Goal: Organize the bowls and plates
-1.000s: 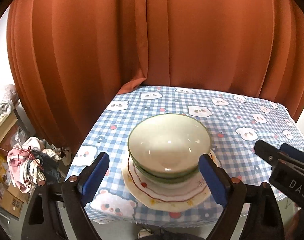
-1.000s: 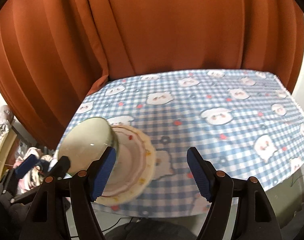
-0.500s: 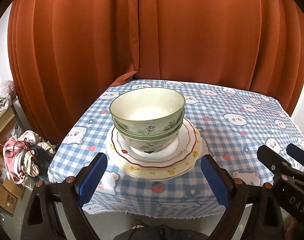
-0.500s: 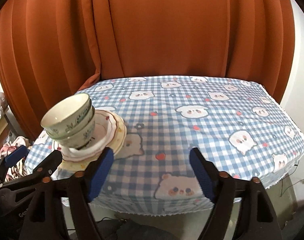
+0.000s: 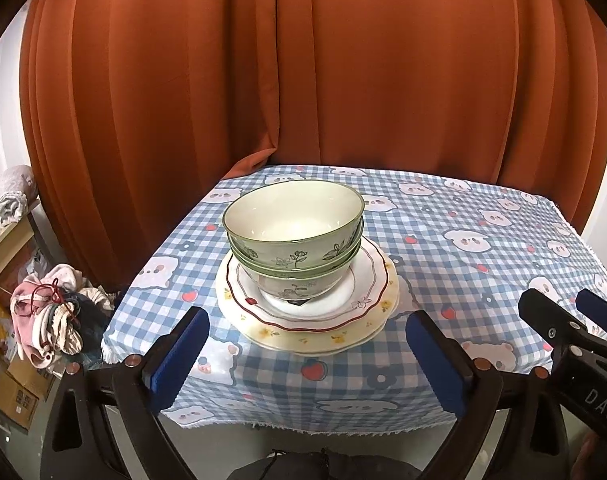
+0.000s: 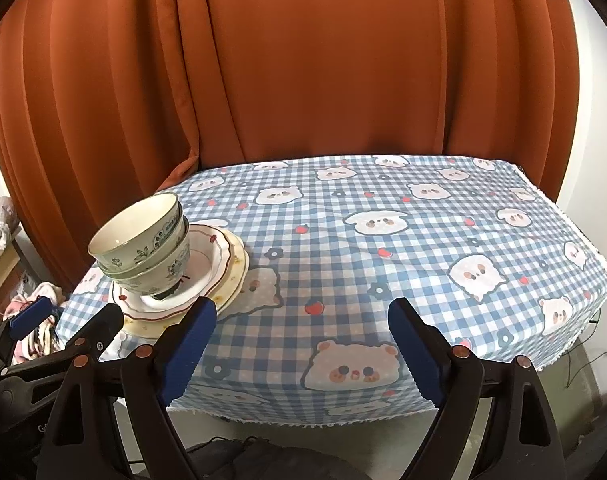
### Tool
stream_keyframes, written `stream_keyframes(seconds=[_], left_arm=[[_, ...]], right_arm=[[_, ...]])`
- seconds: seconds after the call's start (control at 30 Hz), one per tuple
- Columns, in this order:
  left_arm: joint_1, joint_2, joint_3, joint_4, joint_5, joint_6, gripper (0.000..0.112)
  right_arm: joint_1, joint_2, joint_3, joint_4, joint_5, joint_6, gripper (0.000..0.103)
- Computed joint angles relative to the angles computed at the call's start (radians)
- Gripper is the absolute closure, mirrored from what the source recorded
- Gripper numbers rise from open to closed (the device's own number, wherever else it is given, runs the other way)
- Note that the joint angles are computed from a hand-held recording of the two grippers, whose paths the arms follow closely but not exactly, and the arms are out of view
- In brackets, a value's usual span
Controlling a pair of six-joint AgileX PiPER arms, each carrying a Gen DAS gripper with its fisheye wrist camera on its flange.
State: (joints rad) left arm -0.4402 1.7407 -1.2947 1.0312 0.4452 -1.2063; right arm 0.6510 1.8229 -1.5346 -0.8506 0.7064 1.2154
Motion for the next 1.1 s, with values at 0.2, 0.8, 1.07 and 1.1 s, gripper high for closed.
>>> stream_keyframes(seconds=[0.2, 0.8, 1.07, 1.1], left_arm=[[0.001, 0.001, -0.003, -0.004, -0.006, 0.004, 0.012], [-0.012, 0.008, -0.011, 0.011, 0.004, -0.005, 0.012], [-0.023, 0.012, -0.017, 0.016, 0.018, -0.018, 0.012], [-0.029, 0.015, -0.021, 0.019, 0.026, -0.024, 0.012]], right_arm=[[0.004, -0.001, -0.001, -0.005, 0.008, 0.008, 0.012], [0.008, -0.007, -0.002, -0.015, 0.036, 0.032, 0.010], [0.001, -0.004, -0.005, -0.001, 0.031, 0.019, 0.010], [-0.002, -0.005, -0.004, 0.001, 0.027, 0.017, 0.009]])
